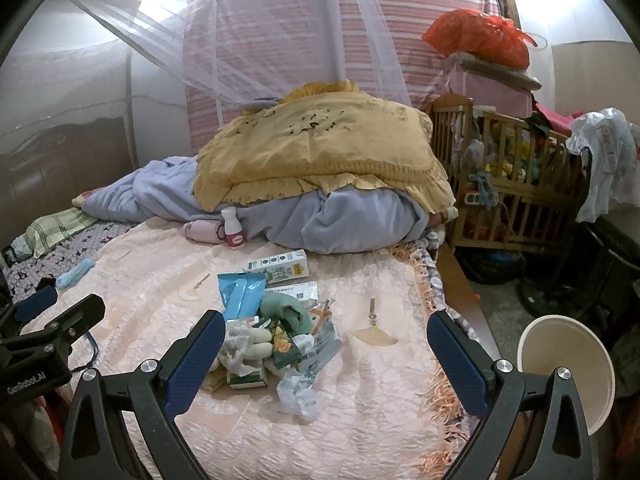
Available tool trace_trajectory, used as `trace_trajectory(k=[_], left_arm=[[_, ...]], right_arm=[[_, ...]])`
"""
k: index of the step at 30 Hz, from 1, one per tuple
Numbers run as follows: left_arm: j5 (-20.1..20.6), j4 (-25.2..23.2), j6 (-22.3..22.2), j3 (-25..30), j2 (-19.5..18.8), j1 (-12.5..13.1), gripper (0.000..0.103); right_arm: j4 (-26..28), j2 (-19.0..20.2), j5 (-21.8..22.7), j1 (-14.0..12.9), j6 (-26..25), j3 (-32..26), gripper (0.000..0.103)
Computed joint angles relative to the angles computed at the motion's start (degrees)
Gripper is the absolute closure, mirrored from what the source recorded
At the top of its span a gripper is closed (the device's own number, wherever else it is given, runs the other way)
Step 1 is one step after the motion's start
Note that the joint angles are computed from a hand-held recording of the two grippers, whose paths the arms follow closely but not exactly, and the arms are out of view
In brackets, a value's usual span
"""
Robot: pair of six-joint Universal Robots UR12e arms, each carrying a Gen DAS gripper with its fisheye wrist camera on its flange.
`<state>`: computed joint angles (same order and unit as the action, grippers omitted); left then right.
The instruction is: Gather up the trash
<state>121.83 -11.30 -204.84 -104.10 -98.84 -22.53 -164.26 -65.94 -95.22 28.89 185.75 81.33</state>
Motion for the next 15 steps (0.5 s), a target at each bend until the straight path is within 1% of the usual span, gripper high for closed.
trace_trajectory(k=[15], left_arm=[[-0.67,-0.24,-1.59,-0.98,-0.1,0.65,0.001]], right_arm=[[0.93,0.44,1.12,-0.24,0.07,0.06,0.003]])
